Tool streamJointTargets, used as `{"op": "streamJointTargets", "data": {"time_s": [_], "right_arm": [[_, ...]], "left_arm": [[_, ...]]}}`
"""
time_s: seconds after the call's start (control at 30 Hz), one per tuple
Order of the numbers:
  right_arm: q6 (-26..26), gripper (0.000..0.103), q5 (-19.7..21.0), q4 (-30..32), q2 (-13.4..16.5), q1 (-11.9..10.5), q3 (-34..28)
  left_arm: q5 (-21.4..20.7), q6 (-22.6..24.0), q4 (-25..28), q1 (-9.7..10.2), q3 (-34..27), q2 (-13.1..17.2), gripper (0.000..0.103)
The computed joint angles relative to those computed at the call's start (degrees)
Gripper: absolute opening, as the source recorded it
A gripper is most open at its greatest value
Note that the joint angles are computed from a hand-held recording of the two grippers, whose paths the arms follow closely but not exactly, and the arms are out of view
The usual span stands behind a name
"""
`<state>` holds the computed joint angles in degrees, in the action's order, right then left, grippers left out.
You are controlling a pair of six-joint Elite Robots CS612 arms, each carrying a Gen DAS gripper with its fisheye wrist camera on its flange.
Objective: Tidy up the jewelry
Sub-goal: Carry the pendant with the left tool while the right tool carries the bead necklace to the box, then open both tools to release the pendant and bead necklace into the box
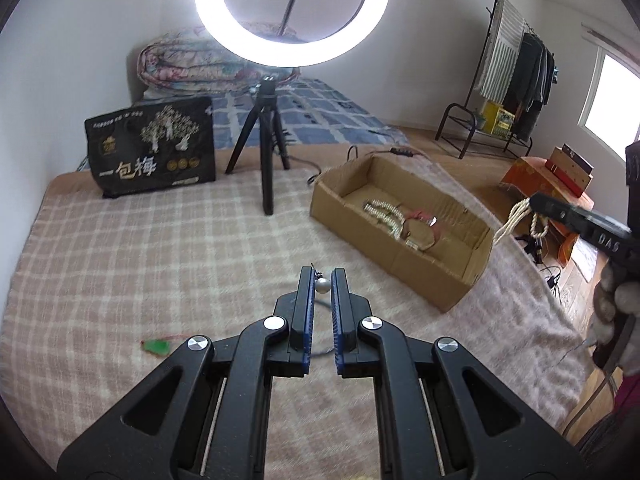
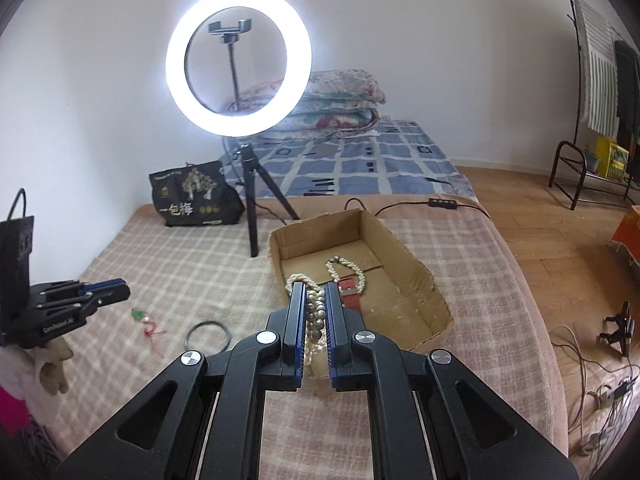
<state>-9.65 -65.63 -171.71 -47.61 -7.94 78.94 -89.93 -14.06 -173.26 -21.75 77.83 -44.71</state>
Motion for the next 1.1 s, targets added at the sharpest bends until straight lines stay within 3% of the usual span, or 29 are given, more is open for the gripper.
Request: {"op": "streamJointTargets", "data": {"time_s": [0.47,0.83,1.1], "right_arm": [[3.5,0.007,-1.9,2.8,3.4,-0.9,-3.9],[4.7,0.007,-2.3,5.9,5.4,-1.3,-6.2],[3.6,0.007,-2.3,7.9,6.2,-0.8,-7.6]], "left_arm": [[0.7,3.9,6.0,-1.64,-16.8,8.0,0.006],[0.7,4.2,17.1,-1.83,-31.5,16.0,0.006],[0.6,4.2,21.4,-1.95,-36.3,18.7,0.006]]}}
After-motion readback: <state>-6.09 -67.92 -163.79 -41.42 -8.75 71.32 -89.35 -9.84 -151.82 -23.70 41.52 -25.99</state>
